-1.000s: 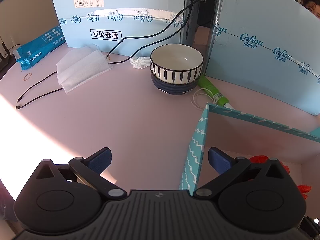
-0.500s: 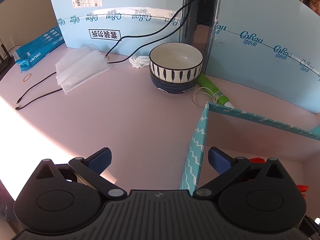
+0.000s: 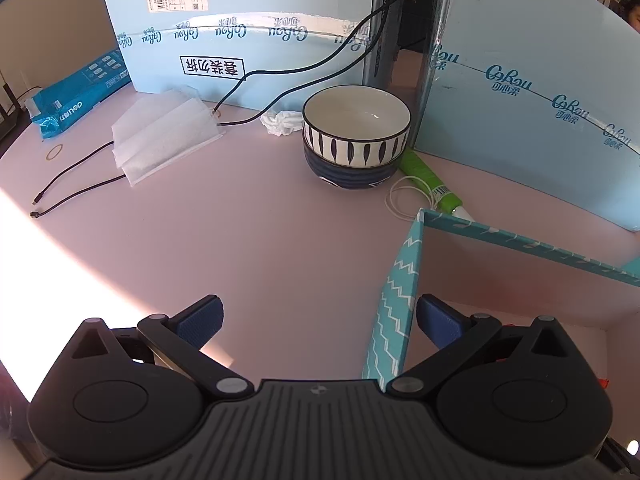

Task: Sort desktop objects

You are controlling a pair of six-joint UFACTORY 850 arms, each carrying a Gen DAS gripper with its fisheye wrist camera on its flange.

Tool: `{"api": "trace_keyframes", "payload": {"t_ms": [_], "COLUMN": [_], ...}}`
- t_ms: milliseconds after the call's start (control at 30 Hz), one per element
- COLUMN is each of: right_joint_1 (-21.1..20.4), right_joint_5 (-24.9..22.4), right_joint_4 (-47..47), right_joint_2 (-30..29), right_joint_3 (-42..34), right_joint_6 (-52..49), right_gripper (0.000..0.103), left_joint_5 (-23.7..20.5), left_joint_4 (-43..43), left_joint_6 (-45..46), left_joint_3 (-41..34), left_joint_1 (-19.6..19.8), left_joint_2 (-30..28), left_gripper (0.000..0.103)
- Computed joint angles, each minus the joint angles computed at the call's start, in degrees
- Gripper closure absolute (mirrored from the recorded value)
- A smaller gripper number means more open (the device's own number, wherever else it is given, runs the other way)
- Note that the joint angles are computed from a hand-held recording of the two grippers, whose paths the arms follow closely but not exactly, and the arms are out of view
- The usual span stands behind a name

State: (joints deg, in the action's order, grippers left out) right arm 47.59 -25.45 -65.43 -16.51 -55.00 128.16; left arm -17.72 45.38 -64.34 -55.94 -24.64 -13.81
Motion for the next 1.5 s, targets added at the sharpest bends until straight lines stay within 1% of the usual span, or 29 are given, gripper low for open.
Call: {"api": "trace_keyframes", "payload": {"t_ms": [200,267,300,367,467,567,733,1067,1367,1500], "right_joint_1": [0.02,0.17,0.34,0.88,1.43,1.75,2.26,3.53,4.61,5.49], "right_joint_5": [-0.24,-0.67,-1.16,-2.62,-3.77,-4.56,-5.03,-4.59,-8.04,-12.43], "right_joint_4": [0.67,-0.03,-0.31,-0.71,-1.73,-1.72,-2.08,-10.08,-16.75,-18.89], "right_joint_2": [0.00,0.01,0.11,0.35,0.63,0.84,1.46,3.14,5.03,6.29], "right_joint_3": [-0.18,-0.21,-0.18,-0.13,0.02,0.16,0.54,2.24,4.90,6.40], "right_joint_6": [-0.86,-0.30,-0.14,-0.20,0.20,-0.16,-0.29,5.51,14.29,17.74], "right_gripper": [0.050,0.040,0.037,0.025,0.020,0.018,0.018,0.017,0.014,0.014], "left_joint_5": [-0.08,-0.10,-0.05,-0.03,-0.08,-0.21,-0.36,-0.93,-0.99,-1.03], "left_joint_4": [0.12,0.29,0.40,1.11,1.36,1.54,2.11,2.65,5.04,7.19], "left_joint_6": [0.02,-0.06,-0.17,-0.98,-1.29,-1.45,-2.33,-3.63,-6.88,-9.39], "left_joint_3": [0.13,0.22,0.30,0.46,0.62,0.81,1.13,1.84,2.36,2.57], "left_joint_1": [-0.15,-0.22,-0.25,-0.33,-0.46,-0.66,-0.93,-1.66,-2.32,-2.86], "left_joint_2": [0.15,0.25,0.35,0.53,0.73,0.89,1.30,1.98,2.50,2.67], "left_gripper": [0.000,0.000,0.000,0.000,0.000,0.000,0.000,0.000,0.000,0.000]}}
